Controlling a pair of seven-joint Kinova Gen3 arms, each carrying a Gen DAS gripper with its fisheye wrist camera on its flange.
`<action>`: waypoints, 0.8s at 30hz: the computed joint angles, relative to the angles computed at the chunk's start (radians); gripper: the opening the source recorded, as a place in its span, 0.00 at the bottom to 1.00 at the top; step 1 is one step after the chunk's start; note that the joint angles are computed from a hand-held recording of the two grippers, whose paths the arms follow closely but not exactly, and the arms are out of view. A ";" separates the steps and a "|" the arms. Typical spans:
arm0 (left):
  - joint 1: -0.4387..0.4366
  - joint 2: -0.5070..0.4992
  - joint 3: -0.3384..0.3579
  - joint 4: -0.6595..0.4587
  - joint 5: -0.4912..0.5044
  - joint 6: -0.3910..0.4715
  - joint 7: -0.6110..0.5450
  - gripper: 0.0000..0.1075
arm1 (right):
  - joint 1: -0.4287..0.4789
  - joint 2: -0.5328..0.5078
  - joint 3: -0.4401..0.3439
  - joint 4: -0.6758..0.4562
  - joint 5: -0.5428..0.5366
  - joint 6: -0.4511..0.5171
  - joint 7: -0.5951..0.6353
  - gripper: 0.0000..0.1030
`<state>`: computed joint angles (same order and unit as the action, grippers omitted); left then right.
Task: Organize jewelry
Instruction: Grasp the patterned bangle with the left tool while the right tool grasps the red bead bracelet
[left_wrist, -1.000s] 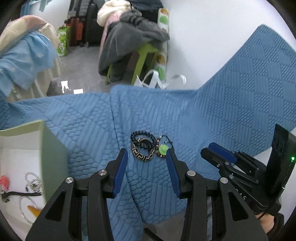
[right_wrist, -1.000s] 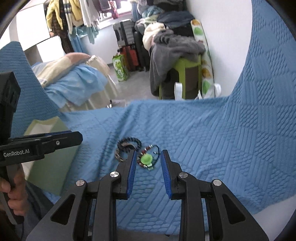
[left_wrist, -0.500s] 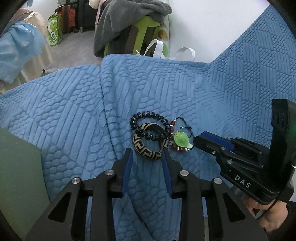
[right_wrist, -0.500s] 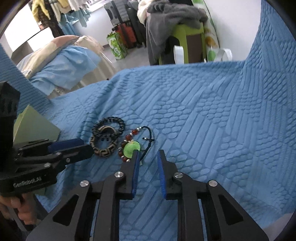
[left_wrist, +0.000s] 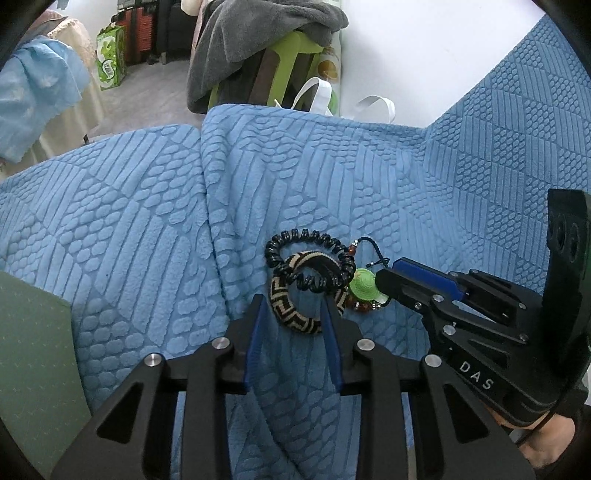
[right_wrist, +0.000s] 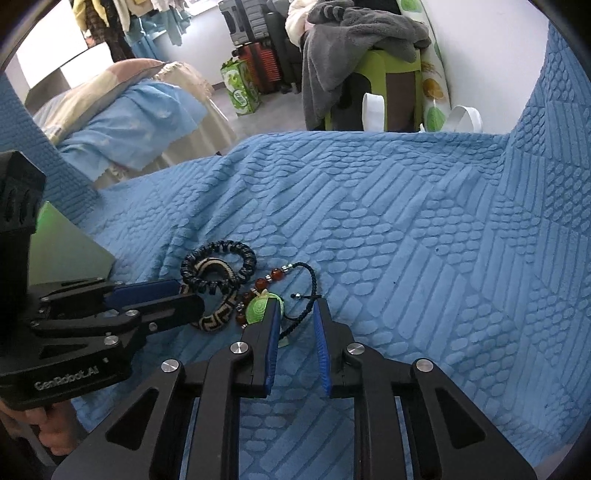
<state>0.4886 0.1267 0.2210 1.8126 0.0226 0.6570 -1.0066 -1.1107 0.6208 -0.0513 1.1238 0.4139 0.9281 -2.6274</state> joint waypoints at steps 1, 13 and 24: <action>0.003 -0.001 -0.001 0.003 -0.002 -0.004 0.010 0.29 | -0.005 0.007 0.002 -0.013 0.005 0.014 0.007 0.17; 0.023 -0.002 0.006 0.014 -0.031 -0.023 0.017 0.06 | 0.055 -0.013 -0.034 0.022 -0.089 -0.064 0.014 0.03; -0.025 -0.107 0.008 0.039 0.065 -0.039 -0.026 0.06 | -0.023 -0.074 0.022 0.060 0.001 -0.079 -0.098 0.01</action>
